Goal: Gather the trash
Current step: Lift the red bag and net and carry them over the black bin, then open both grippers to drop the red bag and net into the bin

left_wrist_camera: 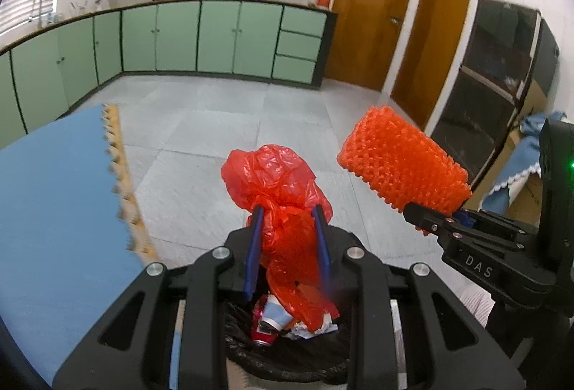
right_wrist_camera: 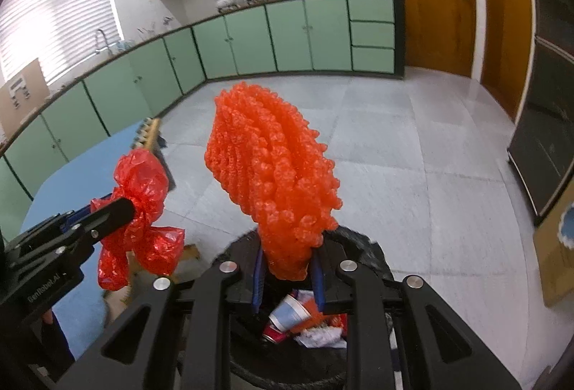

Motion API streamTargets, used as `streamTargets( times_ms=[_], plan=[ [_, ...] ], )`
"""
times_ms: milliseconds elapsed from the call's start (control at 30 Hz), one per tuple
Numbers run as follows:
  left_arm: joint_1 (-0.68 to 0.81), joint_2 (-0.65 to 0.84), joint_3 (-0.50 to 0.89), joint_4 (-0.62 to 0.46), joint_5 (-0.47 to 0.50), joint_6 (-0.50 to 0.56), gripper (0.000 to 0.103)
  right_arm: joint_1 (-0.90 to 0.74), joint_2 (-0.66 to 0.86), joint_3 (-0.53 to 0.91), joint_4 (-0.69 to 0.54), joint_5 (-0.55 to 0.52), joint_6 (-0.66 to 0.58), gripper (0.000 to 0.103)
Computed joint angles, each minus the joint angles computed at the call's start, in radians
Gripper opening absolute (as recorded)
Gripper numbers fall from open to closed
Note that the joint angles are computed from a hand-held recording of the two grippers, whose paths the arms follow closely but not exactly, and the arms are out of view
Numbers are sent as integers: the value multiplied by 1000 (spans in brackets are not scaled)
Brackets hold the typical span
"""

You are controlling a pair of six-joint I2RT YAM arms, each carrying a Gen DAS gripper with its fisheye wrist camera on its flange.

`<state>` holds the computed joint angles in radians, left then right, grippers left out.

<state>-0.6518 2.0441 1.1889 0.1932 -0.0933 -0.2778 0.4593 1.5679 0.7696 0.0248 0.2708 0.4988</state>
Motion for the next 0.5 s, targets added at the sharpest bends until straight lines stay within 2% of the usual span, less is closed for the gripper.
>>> streamTargets(
  times_ms=[333,433,500],
  plan=[
    [-14,147,166,-101,20,11,30,-112,89,-50,89,-95,-22,23],
    [-9,172,205,-137,36,-1,40,-138,124,-35,82,-121,-19,28],
    [-3,174,207,-133,47,-12,46,-147,136,-31,80,-132,-17,36]
  ],
)
